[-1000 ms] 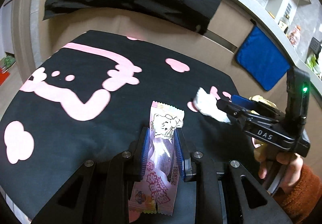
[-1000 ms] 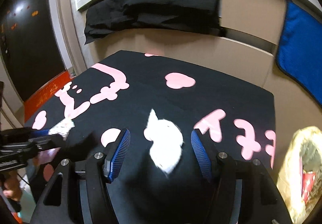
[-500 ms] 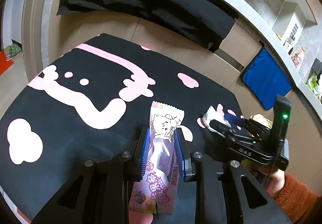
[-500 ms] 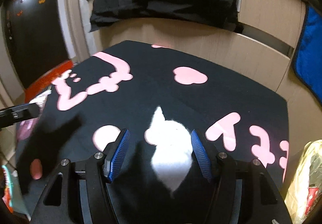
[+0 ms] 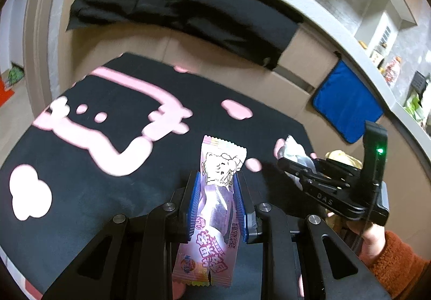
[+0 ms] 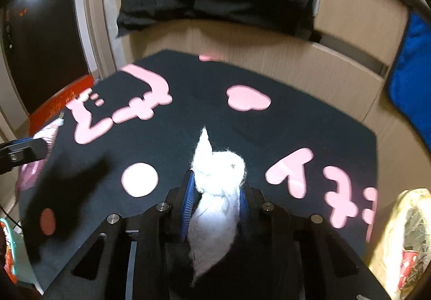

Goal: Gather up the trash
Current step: 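Grasp the white tissue with the right tool while the left tool holds the candy, then carry the tissue and candy over the bin while both tools open to drop them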

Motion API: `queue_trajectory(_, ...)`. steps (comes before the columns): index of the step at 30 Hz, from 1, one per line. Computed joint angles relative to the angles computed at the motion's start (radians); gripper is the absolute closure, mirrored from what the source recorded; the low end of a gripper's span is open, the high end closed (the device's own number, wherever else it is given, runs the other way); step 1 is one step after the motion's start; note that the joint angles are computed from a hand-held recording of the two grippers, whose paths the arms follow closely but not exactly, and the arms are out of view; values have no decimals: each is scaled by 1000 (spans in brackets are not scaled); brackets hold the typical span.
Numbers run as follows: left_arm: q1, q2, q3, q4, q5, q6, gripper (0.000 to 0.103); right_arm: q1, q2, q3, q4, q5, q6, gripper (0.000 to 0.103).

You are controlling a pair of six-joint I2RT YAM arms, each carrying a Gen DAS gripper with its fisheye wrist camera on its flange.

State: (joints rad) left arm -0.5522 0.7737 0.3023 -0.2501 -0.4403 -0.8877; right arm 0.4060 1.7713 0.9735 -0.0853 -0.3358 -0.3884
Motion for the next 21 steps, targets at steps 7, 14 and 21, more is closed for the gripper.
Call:
queue_trajectory(7, -208, 193, 184, -24, -200, -47, 77, -90, -191, -94, -32, -74, -21, 76)
queue_trajectory(14, -325, 408, 390, -83, -339, -69, 77, -247, -348, -125, -101, -204, -33, 76)
queue_trajectory(21, -404, 589, 585, -140, -420, -58, 77, -424, -414, -99, -182, -328, -83, 76)
